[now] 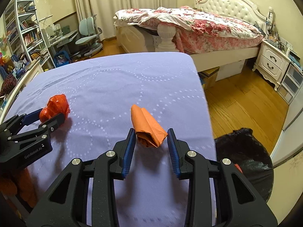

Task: Collect trash
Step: 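Carry the red bag and orange cloth over the bin and open both grippers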

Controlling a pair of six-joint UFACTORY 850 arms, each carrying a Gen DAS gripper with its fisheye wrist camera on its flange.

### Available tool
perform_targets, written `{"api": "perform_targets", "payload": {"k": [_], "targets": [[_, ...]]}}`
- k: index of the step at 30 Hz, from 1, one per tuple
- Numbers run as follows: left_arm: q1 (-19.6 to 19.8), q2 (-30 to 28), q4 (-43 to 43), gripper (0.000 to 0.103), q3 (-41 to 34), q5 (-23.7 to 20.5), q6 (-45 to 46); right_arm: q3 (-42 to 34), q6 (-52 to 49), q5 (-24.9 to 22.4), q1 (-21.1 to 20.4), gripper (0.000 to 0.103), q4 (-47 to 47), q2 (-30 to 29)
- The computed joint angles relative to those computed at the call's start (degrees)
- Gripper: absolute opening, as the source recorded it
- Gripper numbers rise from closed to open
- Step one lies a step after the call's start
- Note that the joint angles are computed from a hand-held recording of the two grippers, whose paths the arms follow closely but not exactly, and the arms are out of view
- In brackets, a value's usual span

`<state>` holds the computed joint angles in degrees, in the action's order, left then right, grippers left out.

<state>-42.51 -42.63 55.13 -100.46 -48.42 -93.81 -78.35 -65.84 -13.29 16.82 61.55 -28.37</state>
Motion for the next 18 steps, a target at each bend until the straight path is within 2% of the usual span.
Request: {"api": "perform_targets", "payload": {"k": [9,14,18], "targets": [[-3.3,-6.9,1.0,0.067,-12.6,1.7,2.6,7.5,-12.0,3.8,-4.3,0.033,14.1,5.4],[-4.5,-14.4,-3.2,0.067,-25.2,1.3,10.1,9.2,-13.8,5.5,-7.7,0.033,17.3,6.2],[-5.5,-22.3,-7.3,0.067,-38.8,-1.0,17.8,10.1,-19.1,6.7,-9.8,0.033,23.2,6.5]]}}
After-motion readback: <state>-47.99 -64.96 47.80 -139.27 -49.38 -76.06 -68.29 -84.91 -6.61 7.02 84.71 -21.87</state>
